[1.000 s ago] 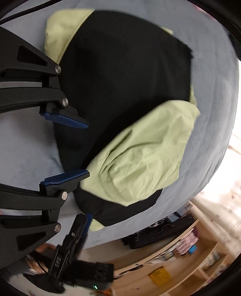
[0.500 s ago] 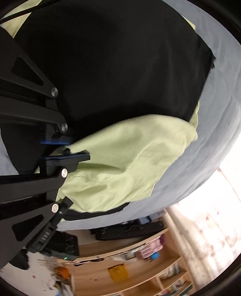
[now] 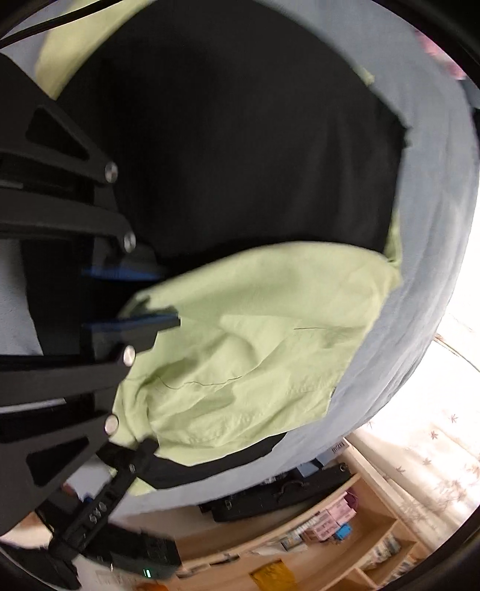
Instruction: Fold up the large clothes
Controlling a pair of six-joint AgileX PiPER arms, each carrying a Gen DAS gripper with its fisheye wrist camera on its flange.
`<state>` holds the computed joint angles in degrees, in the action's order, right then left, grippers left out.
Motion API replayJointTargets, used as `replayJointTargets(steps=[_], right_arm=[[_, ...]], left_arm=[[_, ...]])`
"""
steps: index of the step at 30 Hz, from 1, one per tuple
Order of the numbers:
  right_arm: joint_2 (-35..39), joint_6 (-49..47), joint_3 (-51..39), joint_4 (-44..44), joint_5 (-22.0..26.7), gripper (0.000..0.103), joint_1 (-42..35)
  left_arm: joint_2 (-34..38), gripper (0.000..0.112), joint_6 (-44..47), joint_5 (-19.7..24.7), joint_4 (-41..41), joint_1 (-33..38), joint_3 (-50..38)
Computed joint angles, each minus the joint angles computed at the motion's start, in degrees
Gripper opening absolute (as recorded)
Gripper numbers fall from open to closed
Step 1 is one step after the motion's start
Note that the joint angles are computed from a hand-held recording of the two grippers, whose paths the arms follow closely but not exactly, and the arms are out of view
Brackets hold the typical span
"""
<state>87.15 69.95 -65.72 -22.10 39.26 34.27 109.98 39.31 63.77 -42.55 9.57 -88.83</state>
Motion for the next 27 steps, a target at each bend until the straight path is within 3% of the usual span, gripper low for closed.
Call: replayJointTargets(steps=[2, 4, 5, 7, 9, 11, 17, 19, 20, 23, 25, 27], right_arm=[[-0.31, 5.31, -3.15, -7.73, 8.07, 0.031, 3.62], [-0.12, 10.53, -6.02, -16.08, 14.92, 0.032, 8.17], [-0.81, 11.36, -5.56, -17.53, 14.91, 0.032, 8.77], [-0.36, 11.09, -5.66, -18.43, 10.85, 0.032, 8.31], [2.45, 5.07, -7.63, -13.15, 3.30, 0.032, 4.39], [7.20, 0.01, -11.93, -9.25, 0.00, 0.032, 2.31], [18.38, -12.11, -22.26, -0.78, -0.73, 0.032, -0.32], [19.52, -13.17, -21.81, 0.26, -0.03, 0.032, -0.90], [20.06, -13.05, -22.09, 0.15, 0.30, 0.029, -0.95], [17.72, -9.16, -17.38, -4.73, 1.80, 0.000, -1.58], [14.49, -6.39, -12.27, -6.02, -0.22, 0.000, -3.39], [9.75, -3.02, -5.90, -6.81, -2.71, 0.000, -5.45]], left_arm=[[-4.08, 0.043, -0.82, -5.06, 2.52, -0.54, 2.72], [-8.76, 0.045, -0.65, -11.60, 2.72, -0.64, 6.79], [-10.53, 0.045, -0.21, -14.17, 2.29, -0.88, 8.13], [-11.83, 0.045, -0.45, -15.56, 1.66, -1.99, 8.00], [-10.44, 0.031, 0.01, -15.07, -0.03, -3.59, 5.88], [-8.33, 0.019, -2.24, -15.23, 1.19, -6.88, 3.05], [-0.78, 0.013, -9.03, -17.84, 4.94, -12.57, -3.47], [0.70, 0.012, -6.79, -18.10, 5.63, -10.29, -2.40], [0.89, 0.011, -6.40, -18.78, 6.20, -10.01, -1.31], [2.25, 0.005, -8.01, -23.07, 9.72, -10.63, -0.33], [2.83, 0.002, -5.72, -25.43, 9.34, -10.03, 0.57], [3.04, 0.002, -1.72, -24.83, 6.16, -8.82, 1.16]])
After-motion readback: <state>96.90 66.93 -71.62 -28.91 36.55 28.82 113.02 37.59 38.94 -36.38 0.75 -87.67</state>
